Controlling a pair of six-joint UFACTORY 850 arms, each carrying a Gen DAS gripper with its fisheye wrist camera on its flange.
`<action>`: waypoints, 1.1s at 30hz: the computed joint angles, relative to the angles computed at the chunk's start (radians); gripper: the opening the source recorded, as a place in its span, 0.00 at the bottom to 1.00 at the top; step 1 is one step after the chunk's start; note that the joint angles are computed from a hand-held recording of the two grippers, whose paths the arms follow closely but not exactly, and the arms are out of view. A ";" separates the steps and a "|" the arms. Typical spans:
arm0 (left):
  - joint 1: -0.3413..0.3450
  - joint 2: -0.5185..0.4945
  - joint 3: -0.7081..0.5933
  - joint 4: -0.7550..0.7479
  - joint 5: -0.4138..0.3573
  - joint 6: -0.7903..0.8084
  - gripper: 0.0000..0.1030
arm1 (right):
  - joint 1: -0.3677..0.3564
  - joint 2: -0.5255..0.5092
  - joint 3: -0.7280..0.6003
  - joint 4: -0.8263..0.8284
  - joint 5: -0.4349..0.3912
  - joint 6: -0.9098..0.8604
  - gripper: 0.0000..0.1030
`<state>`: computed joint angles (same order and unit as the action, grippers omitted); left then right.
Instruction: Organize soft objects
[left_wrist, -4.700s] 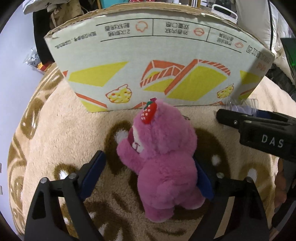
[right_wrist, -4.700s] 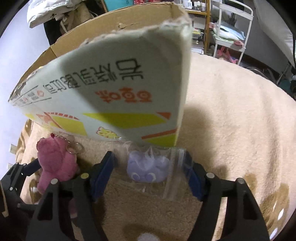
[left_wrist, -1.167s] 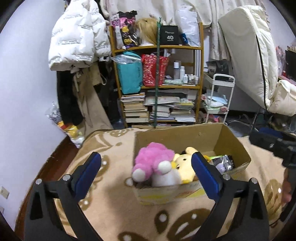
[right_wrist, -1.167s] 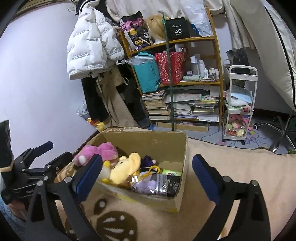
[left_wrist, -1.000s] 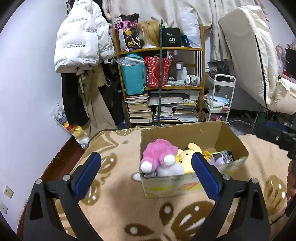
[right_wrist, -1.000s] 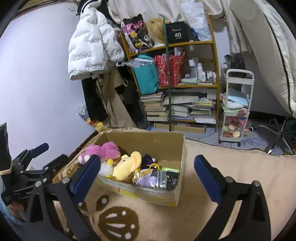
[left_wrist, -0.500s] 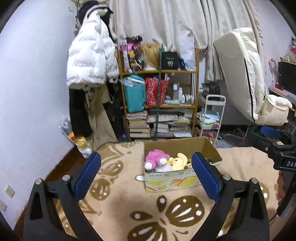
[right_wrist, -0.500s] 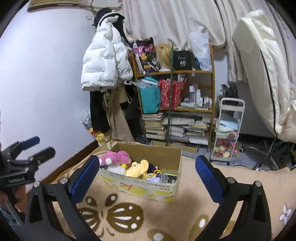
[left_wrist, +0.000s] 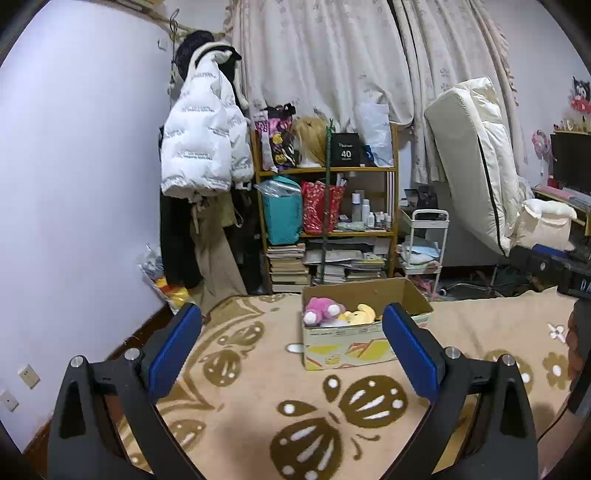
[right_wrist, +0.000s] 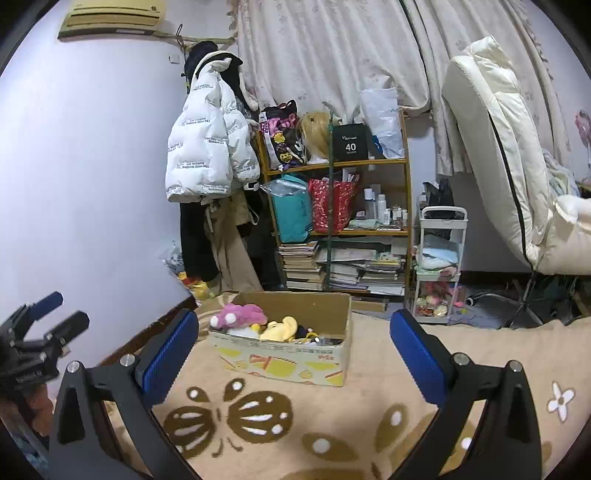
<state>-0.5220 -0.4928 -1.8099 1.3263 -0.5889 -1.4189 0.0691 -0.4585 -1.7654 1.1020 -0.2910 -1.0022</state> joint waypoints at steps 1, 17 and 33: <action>-0.001 0.002 0.005 0.006 -0.001 -0.003 0.94 | 0.003 0.002 0.006 0.011 0.006 -0.011 1.00; 0.024 -0.069 -0.015 0.002 0.007 -0.038 0.94 | 0.032 -0.037 0.020 0.082 0.067 -0.116 1.00; 0.042 -0.127 -0.081 -0.137 0.001 0.091 0.94 | 0.034 -0.106 -0.045 -0.270 0.063 0.223 1.00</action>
